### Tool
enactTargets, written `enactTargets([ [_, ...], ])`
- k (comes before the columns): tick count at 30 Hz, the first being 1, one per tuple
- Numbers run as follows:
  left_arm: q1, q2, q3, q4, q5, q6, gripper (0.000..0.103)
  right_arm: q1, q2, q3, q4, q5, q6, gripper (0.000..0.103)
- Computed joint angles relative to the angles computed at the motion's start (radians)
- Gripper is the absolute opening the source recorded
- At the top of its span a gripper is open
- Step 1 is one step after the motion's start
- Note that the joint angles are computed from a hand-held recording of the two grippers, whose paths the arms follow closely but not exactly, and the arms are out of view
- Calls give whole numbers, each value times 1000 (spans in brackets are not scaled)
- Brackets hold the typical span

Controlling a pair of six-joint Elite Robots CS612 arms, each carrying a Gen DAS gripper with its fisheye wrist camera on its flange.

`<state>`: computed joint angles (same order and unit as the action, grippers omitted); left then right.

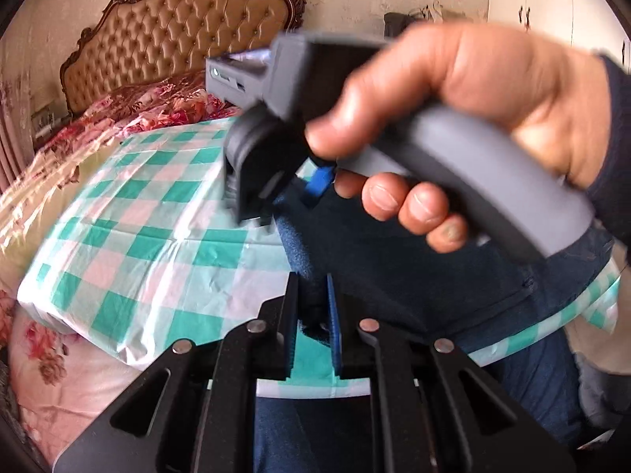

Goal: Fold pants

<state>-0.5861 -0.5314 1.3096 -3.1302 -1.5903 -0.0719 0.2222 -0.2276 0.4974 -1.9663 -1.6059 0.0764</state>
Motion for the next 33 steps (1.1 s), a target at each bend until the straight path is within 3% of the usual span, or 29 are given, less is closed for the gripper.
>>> enactTargets([
  [1,4,1,-1,-4,-21,-27,13,-2,-10,22,-20,10,1,26],
  [3,19,9,-7,-18,-84,-131,19,-4,-30,62,-60,10,6,19],
  [4,26,14,-11,-23,-109,-196,31,-5,-39,79,-76,9,10,16],
  [6,23,17,-15,-10,-97,-246,56,-10,-59,121,-117,21,22,15],
  [10,3,36,-39,28,-70,-301,55,-25,-109,214,-205,68,53,14],
  [11,-2,42,-47,41,-62,-311,49,-27,-118,229,-221,77,56,14],
  [12,-7,44,-53,36,-66,-308,22,-32,-138,264,-255,93,63,13],
  [13,-16,41,-51,26,-45,-287,14,-42,-167,318,-309,112,78,12],
  [15,-45,26,-32,-40,30,-222,13,-62,-224,417,-409,149,101,11],
  [19,-111,3,-13,-203,138,-61,12,-134,-389,692,-669,234,153,11],
  [25,-240,18,-52,-364,124,221,12,-262,-595,1061,-982,255,220,10],
  [29,-317,71,-105,-360,123,359,12,-367,-642,1238,-1106,313,287,10],
  [33,-379,156,-177,-296,193,475,12,-452,-588,1308,-1135,368,307,11],
])
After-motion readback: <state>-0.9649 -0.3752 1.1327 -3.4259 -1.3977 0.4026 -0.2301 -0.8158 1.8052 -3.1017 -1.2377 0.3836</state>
